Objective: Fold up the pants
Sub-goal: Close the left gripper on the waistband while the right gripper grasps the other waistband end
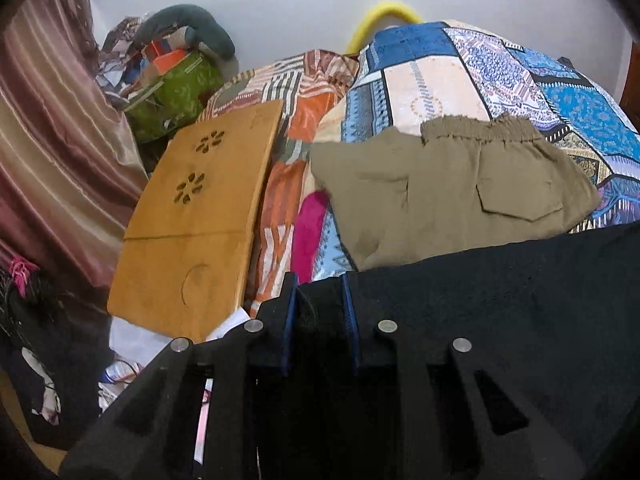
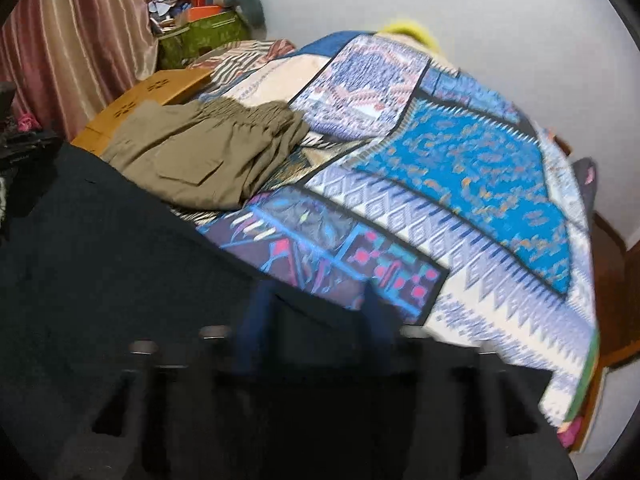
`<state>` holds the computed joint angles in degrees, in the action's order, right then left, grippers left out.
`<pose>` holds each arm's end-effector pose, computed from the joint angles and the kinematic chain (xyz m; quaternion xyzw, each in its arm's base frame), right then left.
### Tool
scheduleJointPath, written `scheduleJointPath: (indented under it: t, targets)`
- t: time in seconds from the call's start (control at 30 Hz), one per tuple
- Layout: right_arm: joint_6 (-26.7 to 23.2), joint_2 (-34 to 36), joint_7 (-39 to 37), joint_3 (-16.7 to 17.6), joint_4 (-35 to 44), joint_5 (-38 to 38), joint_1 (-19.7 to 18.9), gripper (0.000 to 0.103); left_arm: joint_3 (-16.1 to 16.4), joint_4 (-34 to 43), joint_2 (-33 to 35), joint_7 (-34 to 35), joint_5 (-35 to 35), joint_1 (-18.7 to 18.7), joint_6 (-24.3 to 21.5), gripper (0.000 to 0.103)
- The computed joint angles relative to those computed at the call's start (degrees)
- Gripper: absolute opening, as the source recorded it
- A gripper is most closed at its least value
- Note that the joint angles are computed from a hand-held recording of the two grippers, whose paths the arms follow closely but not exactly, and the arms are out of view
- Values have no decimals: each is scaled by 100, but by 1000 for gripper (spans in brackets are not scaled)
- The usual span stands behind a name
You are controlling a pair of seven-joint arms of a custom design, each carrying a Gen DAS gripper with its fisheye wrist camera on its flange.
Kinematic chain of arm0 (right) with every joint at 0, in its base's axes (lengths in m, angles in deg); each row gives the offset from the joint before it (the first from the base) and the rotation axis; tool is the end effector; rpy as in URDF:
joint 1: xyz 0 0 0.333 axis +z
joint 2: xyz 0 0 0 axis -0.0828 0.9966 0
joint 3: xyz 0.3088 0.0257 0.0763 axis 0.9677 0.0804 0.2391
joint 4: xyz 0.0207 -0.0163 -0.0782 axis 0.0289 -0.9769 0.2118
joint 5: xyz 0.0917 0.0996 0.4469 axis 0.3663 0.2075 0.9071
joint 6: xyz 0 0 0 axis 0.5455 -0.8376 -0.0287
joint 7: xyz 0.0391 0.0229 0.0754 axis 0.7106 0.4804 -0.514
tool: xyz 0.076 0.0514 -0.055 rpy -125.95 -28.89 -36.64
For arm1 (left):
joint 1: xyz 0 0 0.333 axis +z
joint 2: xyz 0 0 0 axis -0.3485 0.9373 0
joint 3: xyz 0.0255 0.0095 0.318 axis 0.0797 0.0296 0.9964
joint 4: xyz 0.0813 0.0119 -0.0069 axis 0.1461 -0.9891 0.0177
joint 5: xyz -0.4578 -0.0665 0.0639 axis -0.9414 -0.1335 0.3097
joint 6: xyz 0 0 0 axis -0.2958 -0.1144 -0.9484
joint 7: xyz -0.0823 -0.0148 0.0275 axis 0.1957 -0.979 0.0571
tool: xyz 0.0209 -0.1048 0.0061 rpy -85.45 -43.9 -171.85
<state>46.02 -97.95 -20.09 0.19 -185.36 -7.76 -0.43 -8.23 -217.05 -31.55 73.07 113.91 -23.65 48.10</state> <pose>0.5362 -0.0709 0.5122 -0.8483 0.4454 -0.1050 0.2666 0.4693 -0.2025 0.4684 -0.6902 0.6531 -0.1028 0.2940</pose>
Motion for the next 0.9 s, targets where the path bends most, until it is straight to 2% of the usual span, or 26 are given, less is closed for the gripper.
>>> scheduleJointPath:
  t: [0.1, 0.2, 0.23, 0.3, 0.33, 0.37, 0.5, 0.63, 0.83, 0.9]
  targets:
    - [-91, 141, -55, 63, -2, -101, 18, 54, 12, -97, -3, -30, -39, -10, 35, 21]
    - [292, 85, -267, 154, -252, -249, 43, 54, 0, -147, 28, -29, -6, -5, 81, 21]
    - [391, 47, -313, 145, -322, -231, 63, 50, -11, -156, 40, -40, 23, -1, 105, 21]
    - [281, 31, -351, 89, -324, -175, 109, 33, -38, -158, 79, -64, 96, 11, 142, 21]
    - [252, 10, -366, 73, -339, -140, 122, 17, -50, -130, 123, -77, 136, 21, 152, 21]
    - [212, -26, -392, 59, -368, -104, 136, 8, -42, -110, 153, -84, 148, 18, 169, 21]
    - [571, -226, -514, 99, -607, -171, 189, 6, -54, -18, 217, -199, 264, 27, 211, 21]
    - [976, -304, -290, 27, -615, 7, 258, 5, -42, -17, 41, -321, 323, 7, 322, 21]
    - [1169, -849, -189, -107, -768, -3, 366, 5, -64, -261, -712, -136, 87, -88, 324, 21]
    - [1060, -1092, -85, -210, -797, 14, 406, 5, -87, -357, -976, -43, -35, -97, 298, 20]
